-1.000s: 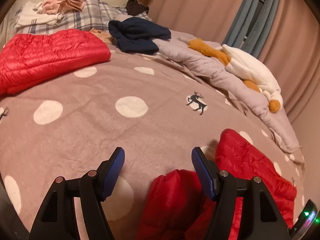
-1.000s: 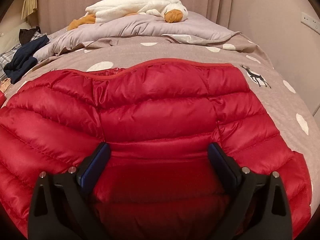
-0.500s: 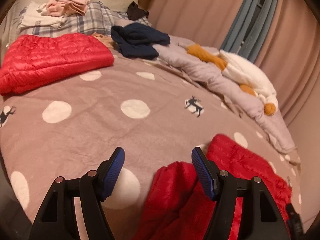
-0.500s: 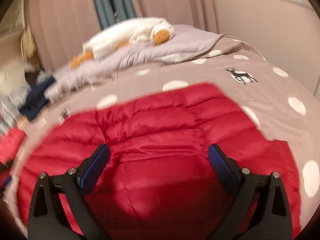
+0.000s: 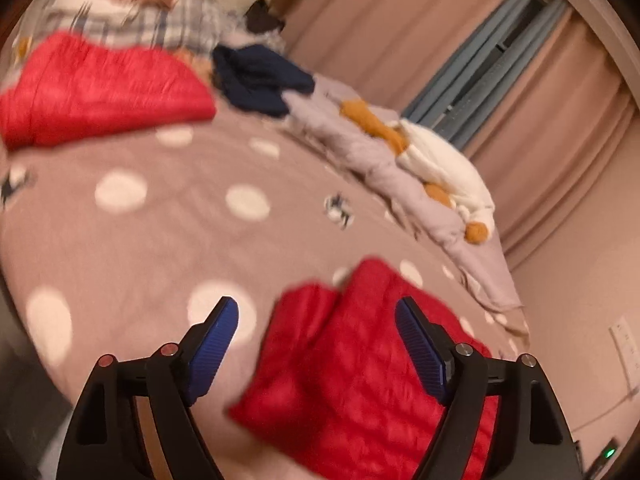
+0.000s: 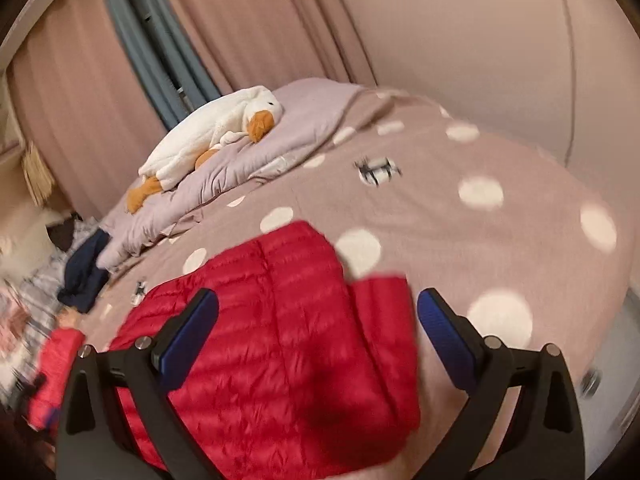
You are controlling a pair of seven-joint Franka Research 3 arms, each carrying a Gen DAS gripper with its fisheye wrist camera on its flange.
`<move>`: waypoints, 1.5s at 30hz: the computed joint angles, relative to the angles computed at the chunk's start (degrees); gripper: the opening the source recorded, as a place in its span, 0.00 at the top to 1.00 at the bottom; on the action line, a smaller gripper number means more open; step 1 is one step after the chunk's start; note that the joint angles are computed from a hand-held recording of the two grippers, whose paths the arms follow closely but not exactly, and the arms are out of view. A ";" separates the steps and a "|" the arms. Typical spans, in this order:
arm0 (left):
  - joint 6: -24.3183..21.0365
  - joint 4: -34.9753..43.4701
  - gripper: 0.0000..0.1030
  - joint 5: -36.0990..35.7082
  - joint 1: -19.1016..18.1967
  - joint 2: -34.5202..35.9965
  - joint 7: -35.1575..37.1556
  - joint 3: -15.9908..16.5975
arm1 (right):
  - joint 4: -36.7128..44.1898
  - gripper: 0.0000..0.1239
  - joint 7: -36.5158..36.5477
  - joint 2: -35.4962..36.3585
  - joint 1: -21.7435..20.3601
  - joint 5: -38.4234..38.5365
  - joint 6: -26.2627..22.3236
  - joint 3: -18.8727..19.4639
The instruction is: Fold large clothes
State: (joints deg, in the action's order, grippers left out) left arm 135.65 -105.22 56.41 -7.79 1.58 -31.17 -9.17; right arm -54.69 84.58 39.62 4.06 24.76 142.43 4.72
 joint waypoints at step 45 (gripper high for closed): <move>37.83 7.35 0.50 23.39 -8.21 17.50 -45.14 20.92 | -4.01 0.56 -10.26 6.54 -4.99 25.32 3.37 9.76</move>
State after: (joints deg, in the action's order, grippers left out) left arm 173.47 -97.87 79.80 -16.00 19.08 -76.31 11.75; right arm -58.69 74.32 46.16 -0.93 50.08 145.79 14.48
